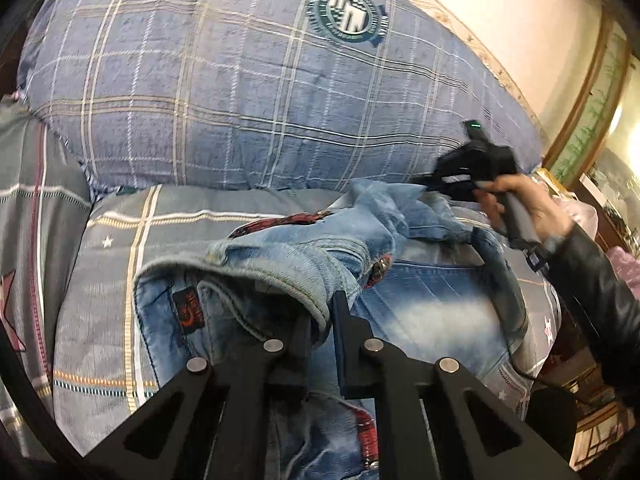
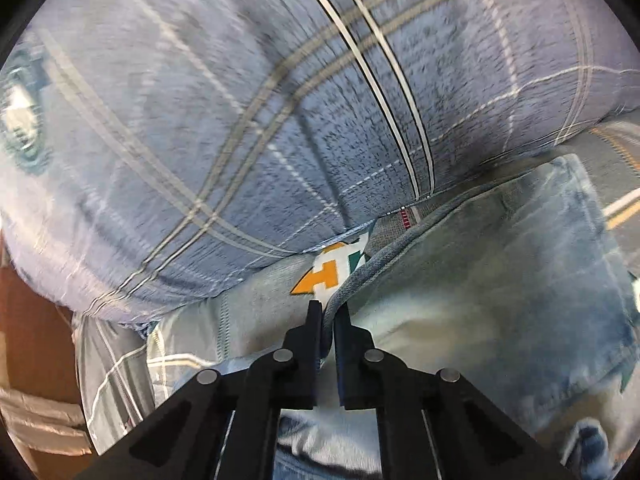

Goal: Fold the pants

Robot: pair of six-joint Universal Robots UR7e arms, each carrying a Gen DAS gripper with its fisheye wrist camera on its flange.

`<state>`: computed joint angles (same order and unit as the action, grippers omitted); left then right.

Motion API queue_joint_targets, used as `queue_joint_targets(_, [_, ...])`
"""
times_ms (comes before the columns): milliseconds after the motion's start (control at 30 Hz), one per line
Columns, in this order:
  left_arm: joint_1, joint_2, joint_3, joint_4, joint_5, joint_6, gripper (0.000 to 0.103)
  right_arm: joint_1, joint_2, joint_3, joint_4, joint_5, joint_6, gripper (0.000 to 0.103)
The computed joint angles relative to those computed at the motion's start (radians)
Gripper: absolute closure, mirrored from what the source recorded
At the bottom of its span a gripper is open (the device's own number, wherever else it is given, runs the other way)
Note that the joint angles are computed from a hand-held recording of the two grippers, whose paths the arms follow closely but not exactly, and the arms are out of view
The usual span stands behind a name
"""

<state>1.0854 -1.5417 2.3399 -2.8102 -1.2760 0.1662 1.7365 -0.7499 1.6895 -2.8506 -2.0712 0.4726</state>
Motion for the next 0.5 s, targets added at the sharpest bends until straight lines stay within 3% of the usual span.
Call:
queue_joint_targets(200, [0.026, -0.040, 0.004, -0.003, -0.035, -0.035, 0.093, 0.065, -0.011, 0.055, -0.112, -0.037, -0.041, 0.098])
queue_joint_targets(500, [0.040, -0.175, 0.019, 0.098, -0.048, -0.059, 0.093, 0.158, -0.227, 0.357, -0.329, 0.005, -0.044, 0.098])
